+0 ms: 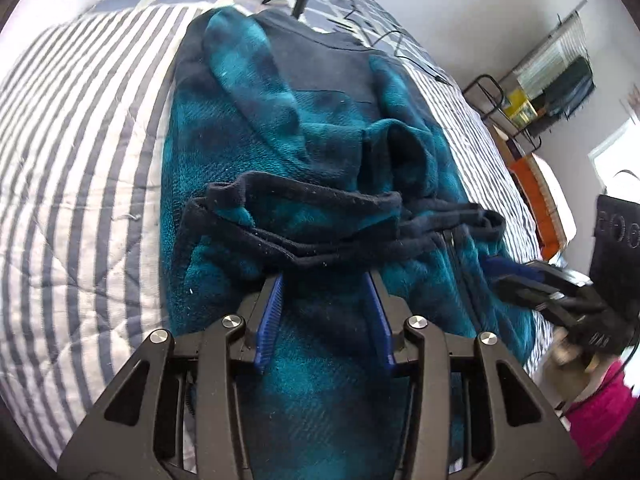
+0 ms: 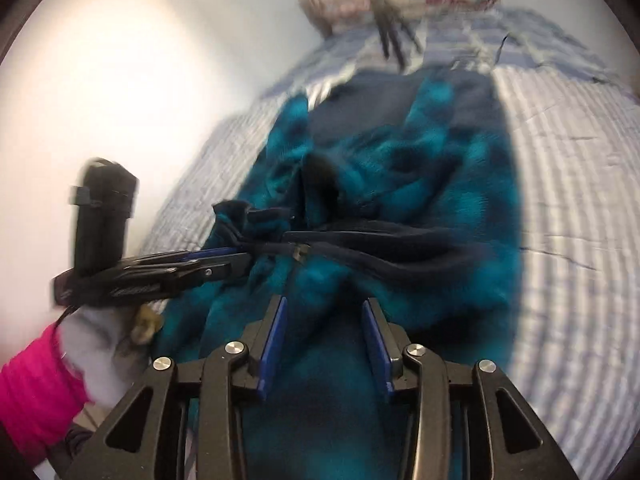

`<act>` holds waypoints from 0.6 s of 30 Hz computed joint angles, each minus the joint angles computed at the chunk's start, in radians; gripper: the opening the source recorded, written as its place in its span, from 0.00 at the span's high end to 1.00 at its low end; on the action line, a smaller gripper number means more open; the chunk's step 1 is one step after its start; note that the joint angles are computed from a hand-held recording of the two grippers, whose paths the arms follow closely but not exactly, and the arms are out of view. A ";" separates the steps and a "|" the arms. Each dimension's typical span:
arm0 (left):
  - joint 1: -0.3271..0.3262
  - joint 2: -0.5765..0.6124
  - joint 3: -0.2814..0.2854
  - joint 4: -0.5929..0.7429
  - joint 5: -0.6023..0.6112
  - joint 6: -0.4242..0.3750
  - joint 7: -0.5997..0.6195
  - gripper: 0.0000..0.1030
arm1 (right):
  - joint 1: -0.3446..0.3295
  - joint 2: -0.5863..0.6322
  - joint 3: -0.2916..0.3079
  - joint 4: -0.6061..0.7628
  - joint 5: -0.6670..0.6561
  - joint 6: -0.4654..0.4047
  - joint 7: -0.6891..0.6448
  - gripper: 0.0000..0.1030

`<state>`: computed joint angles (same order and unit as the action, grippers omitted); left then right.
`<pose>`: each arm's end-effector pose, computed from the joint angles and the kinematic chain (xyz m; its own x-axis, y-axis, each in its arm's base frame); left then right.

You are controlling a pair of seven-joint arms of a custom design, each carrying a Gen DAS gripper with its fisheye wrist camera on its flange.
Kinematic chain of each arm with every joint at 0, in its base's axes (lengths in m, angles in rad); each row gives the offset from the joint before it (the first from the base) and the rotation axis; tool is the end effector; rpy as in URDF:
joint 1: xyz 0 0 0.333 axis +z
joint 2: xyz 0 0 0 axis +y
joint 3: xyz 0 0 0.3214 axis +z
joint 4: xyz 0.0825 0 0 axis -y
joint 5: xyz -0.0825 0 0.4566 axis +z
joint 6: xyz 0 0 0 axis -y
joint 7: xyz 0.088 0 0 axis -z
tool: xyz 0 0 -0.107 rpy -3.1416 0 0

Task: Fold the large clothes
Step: 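Lift the hem end with both tools and fold it over toward the collar, then open both tools and release the folded hem onto the shirt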

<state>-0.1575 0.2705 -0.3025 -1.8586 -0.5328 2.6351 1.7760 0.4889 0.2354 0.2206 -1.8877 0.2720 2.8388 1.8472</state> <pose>0.6587 -0.2976 0.4021 -0.3078 -0.8546 0.4183 -0.8877 0.0997 -0.4494 0.5632 0.4526 0.4355 0.2856 -0.8534 -0.4360 -0.8557 -0.0222 -0.5170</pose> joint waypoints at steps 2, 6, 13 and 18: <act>0.013 -0.018 -0.008 -0.018 -0.034 0.004 0.029 0.59 | 0.011 -0.116 -0.030 -0.137 -0.040 0.024 0.072 0.40; 0.017 -0.017 -0.005 -0.023 -0.068 0.004 0.042 0.59 | -0.013 -0.199 -0.013 -0.245 0.191 -0.038 -0.070 0.41; 0.018 0.009 -0.014 -0.017 -0.079 0.030 0.058 0.59 | 0.017 -0.210 -0.018 -0.287 0.224 -0.071 -0.112 0.76; 0.021 -0.015 -0.005 0.004 -0.050 -0.029 0.068 0.59 | 0.016 -0.242 -0.031 -0.272 0.153 -0.116 -0.095 0.65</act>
